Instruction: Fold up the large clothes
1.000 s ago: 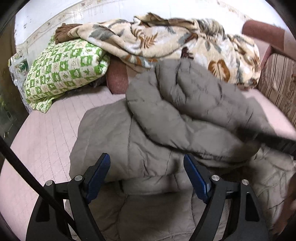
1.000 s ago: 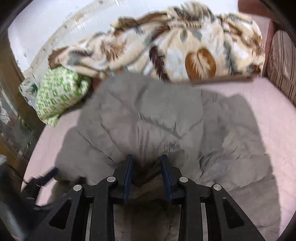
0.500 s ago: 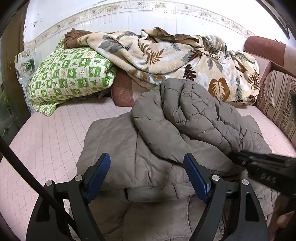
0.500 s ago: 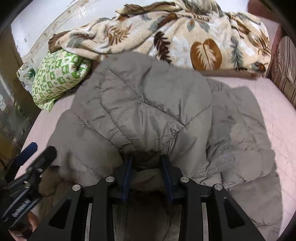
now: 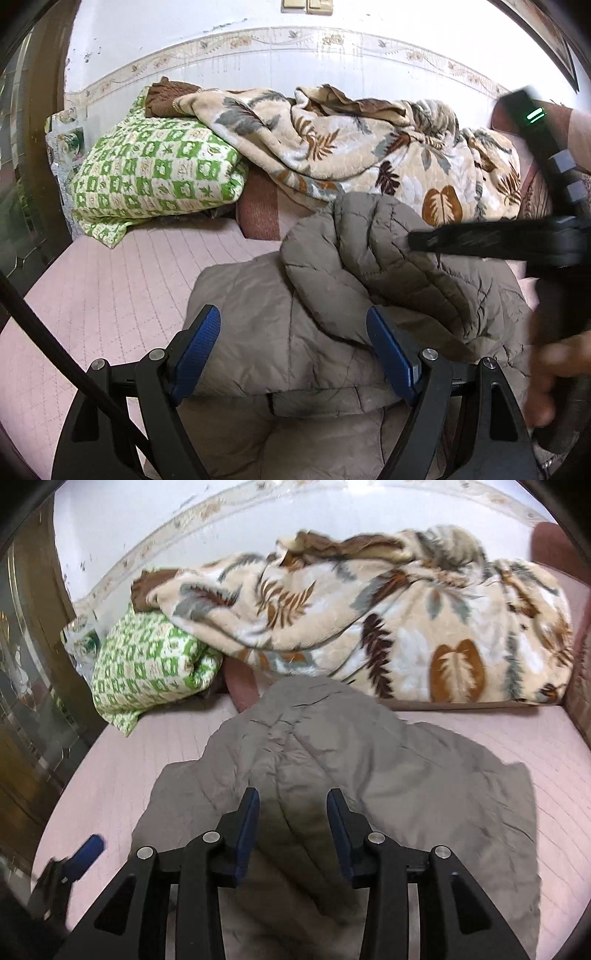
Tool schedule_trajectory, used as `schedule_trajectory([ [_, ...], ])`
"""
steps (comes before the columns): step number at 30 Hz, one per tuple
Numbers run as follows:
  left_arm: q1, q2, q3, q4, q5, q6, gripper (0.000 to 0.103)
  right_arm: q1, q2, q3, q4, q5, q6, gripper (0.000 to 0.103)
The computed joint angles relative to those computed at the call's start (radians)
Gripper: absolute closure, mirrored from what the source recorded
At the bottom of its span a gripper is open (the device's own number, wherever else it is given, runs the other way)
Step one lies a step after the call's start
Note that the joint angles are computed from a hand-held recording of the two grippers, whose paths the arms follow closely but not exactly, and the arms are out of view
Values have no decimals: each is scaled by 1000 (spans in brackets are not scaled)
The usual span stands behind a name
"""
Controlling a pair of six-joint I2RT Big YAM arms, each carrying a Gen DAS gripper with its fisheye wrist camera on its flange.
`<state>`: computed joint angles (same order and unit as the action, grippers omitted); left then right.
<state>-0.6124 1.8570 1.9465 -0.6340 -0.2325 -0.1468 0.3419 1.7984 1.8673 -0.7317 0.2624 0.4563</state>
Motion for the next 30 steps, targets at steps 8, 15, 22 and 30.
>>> schedule_trajectory([
  [8, 23, -26, -24, 40, 8, -60, 22, -18, 169, 149, -120, -26, -20, 61],
  [15, 36, -36, -35, 47, -2, -92, 22, -17, 200, 161, -137, -13, -41, 60],
  [22, 47, -53, -56, 75, -40, -118, 22, 15, 145, 125, -124, 61, -90, 60],
  [30, 72, -62, -65, 66, -40, -183, 22, 49, 62, 21, -42, 64, -97, 60],
])
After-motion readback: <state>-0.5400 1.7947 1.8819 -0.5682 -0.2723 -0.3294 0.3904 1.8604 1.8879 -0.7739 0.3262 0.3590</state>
